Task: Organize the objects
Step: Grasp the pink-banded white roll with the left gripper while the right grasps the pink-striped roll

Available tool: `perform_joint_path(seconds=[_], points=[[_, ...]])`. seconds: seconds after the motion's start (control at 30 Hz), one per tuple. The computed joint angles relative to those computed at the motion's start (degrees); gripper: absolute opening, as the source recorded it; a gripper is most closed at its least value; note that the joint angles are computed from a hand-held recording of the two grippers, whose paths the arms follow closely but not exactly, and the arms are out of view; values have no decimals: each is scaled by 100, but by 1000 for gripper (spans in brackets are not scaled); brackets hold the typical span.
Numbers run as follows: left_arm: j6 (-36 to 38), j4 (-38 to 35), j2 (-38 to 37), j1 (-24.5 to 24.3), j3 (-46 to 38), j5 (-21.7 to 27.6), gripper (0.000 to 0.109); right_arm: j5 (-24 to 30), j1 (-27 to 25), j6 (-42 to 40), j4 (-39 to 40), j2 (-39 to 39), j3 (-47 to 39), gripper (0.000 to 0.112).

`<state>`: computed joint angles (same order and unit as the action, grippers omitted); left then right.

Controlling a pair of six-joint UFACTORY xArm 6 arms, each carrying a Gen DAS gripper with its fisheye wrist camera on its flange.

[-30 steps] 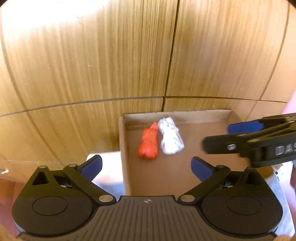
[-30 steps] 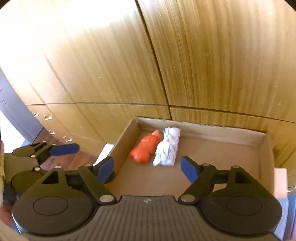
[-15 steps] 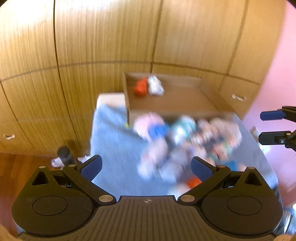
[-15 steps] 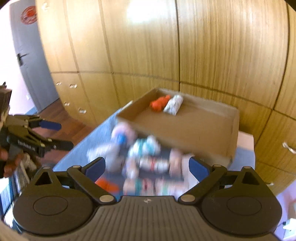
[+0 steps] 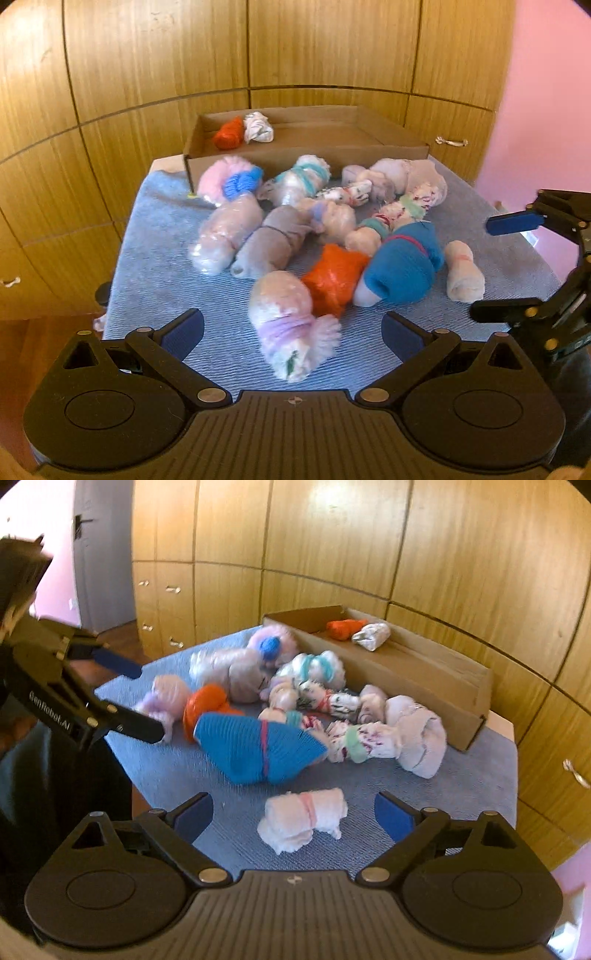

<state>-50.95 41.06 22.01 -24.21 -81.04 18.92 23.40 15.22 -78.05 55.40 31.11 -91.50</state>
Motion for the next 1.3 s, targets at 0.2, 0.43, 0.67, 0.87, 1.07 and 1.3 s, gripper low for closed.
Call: perform_joint_path(seconds=[0.2, 0.43, 0.67, 0.87, 1.07, 1.3], points=[[13, 101, 204, -10, -196, 88, 102, 383, -109, -418, 385, 247, -247, 85], [187, -215, 235, 82, -89, -148, 84, 856, -275, -446, 206, 520, -606, 70], [280, -308, 297, 77, -121, -181, 56, 1295, -441, -375, 356, 616, -793, 52], [592, -522, 311, 122, -171, -158, 52, 1410, -530, -172, 273, 681, -933, 45], [648, -483, 299, 186, -241, -100, 52, 1395, -608, 31, 153, 677, -1013, 45], [840, -678, 194, 244, -127, -93, 52, 1277, -669, 169, -32, 680, -1141, 45]])
